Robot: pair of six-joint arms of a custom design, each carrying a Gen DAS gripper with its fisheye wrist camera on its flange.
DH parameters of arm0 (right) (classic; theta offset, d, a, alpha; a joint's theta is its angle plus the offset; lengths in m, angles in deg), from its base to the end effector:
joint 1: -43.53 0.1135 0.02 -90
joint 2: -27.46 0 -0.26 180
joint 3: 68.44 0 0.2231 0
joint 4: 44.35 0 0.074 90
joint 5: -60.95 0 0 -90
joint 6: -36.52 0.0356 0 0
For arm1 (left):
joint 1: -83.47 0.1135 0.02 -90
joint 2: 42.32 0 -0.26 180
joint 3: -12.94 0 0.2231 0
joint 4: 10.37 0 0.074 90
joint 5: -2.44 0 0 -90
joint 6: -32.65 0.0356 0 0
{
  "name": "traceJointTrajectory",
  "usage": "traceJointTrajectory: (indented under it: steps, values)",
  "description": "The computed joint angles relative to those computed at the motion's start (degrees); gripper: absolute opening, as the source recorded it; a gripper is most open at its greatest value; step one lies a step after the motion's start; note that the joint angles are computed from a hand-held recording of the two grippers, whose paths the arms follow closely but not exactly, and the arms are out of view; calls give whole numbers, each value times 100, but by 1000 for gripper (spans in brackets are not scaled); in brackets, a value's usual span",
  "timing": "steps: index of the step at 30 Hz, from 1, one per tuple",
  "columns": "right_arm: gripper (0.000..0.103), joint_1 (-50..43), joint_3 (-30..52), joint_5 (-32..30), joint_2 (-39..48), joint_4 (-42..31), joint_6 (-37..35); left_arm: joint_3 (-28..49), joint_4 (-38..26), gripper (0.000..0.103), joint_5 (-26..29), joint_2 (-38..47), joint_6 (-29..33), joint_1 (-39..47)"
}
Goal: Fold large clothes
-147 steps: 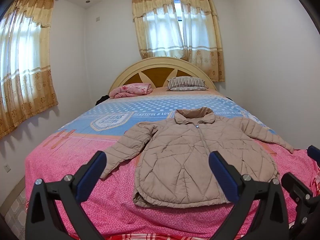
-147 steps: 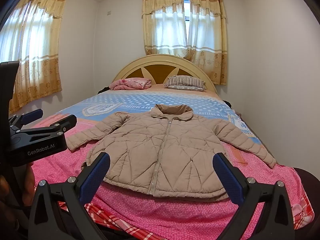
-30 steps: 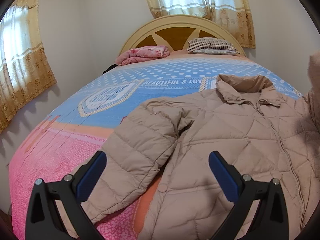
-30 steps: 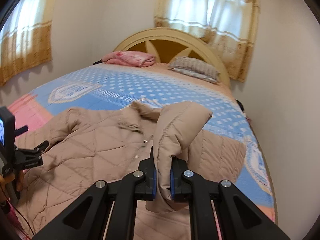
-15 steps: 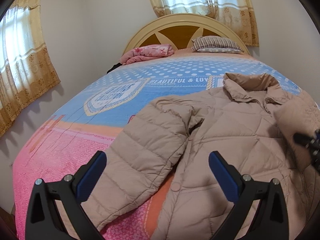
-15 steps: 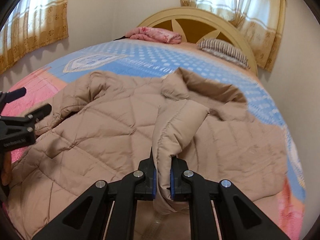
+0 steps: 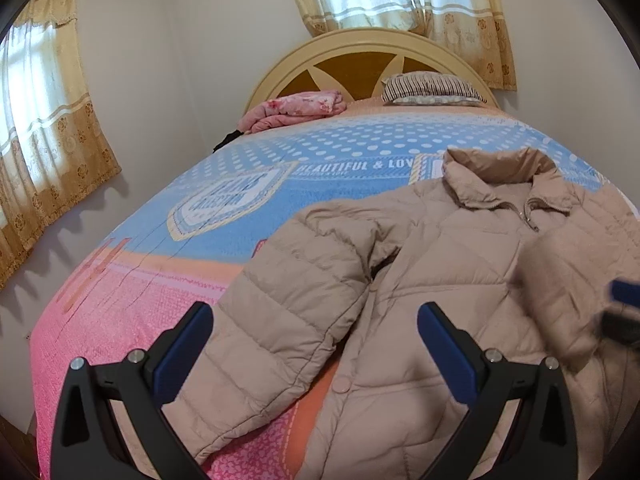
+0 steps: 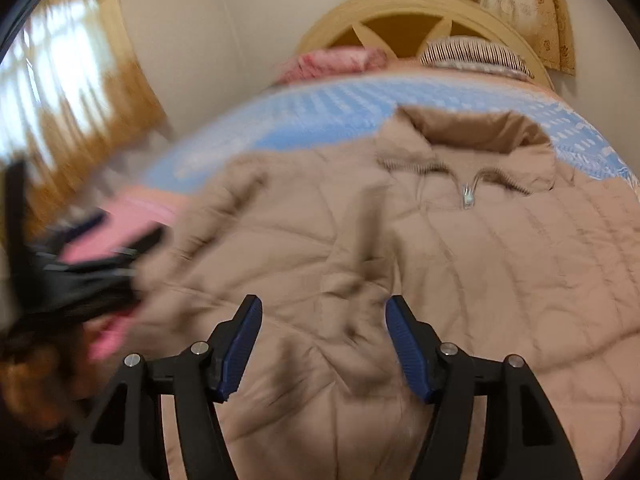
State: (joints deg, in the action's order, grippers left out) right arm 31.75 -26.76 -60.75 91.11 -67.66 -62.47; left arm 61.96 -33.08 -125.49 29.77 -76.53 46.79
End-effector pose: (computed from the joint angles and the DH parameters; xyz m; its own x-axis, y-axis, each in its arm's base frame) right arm 0.1848 -0.0194 0.1889 -0.6576 0.0013 -0.7533 -0.2946 0.9199 0.2588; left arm 0.1867 -0.1118 0.2003 -0.5847 0.1124 -0.8034 -0.0685 0.9800 0.1870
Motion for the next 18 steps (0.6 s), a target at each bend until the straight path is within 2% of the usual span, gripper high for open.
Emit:
traceJointTrajectory:
  steps: [1, 2, 3, 4, 5, 6, 8, 10, 12, 16, 18]
  values:
    - [65, -452, 66, -235, -192, -238, -126, 87, -65, 103, -38, 31, -50, -46]
    - [65, -701, 113, -138, -212, -282, -160, 201, -130, 103, -90, 82, -128, -125]
    - [64, -778, 180, 392, -25, -187, -161, 344, -199, 103, -111, 156, -215, -226]
    - [59, -752, 281, 832, 361, -76, -178, 510, -246, 103, -113, 261, -283, -366]
    - [38, -756, 360, 1009, 775, 39, -196, 722, -295, 103, -148, 410, -338, -562]
    - [31, -670, 445, 1267, 1396, 244, -205, 863, -311, 103, -171, 537, -388, -685]
    - [32, -445, 512, 1551, 2184, 515, -148, 1239, -323, 103, -329, 958, -533, -1017]
    - [31, -286, 357, 1570, 2298, 794, -166, 1582, -116, 103, -662, 1577, -344, -1358]
    - [32, -426, 407, 1335, 2156, 558, -317, 1926, -112, 103, -1003, 2290, -359, -1452]
    - [32, -1799, 1042, 188, 1996, -209, -684, 2527, -459, 103, -1204, 3586, -335, -1284]
    - [31, -2272, 1495, 196, 2172, 37, -506, 2516, -403, 103, -1067, 3815, -346, -1136]
